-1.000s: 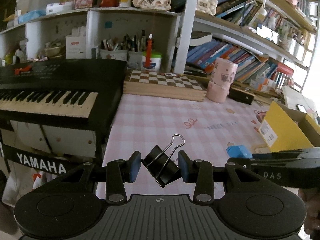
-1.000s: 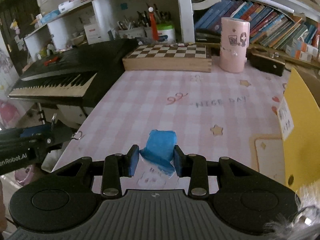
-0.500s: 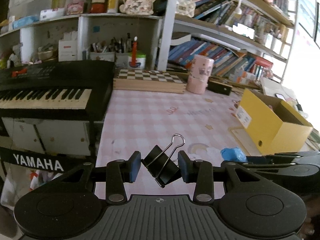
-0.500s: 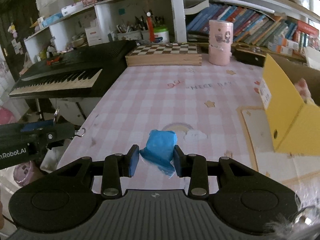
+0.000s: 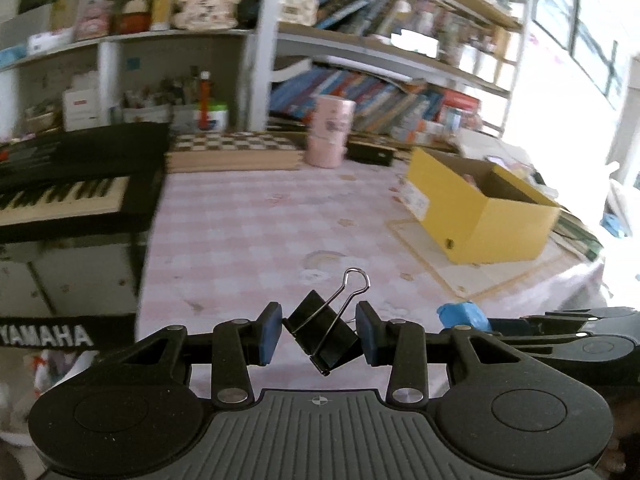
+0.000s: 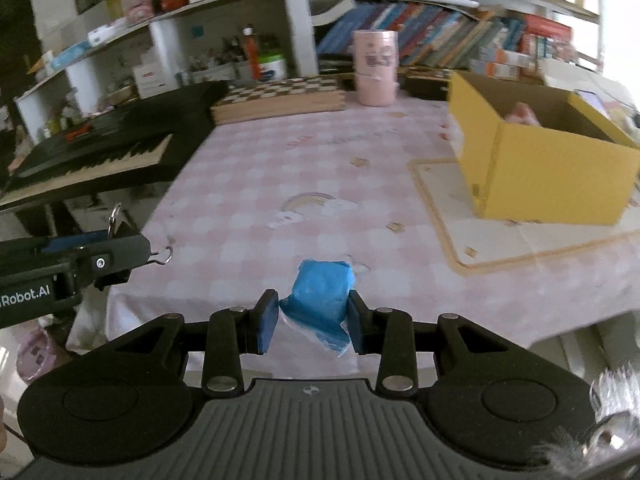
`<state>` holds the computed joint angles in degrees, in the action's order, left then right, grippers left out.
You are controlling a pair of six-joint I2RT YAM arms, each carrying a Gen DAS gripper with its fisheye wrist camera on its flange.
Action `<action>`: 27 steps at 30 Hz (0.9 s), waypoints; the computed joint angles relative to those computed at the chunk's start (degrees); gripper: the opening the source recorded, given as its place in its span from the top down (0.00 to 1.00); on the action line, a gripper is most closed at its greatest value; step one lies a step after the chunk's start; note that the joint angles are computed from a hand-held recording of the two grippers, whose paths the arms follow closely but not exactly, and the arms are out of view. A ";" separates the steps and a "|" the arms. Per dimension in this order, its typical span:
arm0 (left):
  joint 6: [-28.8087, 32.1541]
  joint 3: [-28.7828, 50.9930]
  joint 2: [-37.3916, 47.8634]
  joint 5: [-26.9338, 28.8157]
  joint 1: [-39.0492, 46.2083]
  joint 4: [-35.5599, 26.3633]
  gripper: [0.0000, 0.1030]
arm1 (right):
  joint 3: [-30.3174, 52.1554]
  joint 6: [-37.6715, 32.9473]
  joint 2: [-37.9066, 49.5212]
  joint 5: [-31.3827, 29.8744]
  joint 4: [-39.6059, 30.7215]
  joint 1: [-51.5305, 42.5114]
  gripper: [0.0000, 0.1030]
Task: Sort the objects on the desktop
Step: 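Carry the binder clip in the left tool while the right tool carries the eraser to the box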
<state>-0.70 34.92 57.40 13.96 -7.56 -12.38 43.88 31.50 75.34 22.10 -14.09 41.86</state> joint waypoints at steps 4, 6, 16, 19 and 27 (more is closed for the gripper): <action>0.46 0.05 0.93 1.09 -4.19 0.82 0.63 | -3.30 5.06 -5.69 4.09 -4.90 1.06 0.68; 0.74 0.17 1.38 1.44 -6.36 1.36 0.63 | -4.73 7.85 -8.71 6.27 -7.75 1.59 0.68; 1.39 0.93 4.50 1.10 -15.34 3.89 0.63 | -9.23 18.44 -19.06 13.01 -18.61 3.37 0.68; 1.34 1.49 5.67 0.49 -17.25 4.46 0.63 | -10.07 19.65 -20.91 13.49 -20.05 2.96 0.68; -0.13 4.29 10.73 -2.27 -22.53 6.10 0.63 | -12.39 16.99 -25.79 10.75 -21.07 -2.60 0.67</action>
<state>-0.83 39.21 68.14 11.69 -30.09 -6.28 31.49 48.48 49.55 32.85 -35.16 39.26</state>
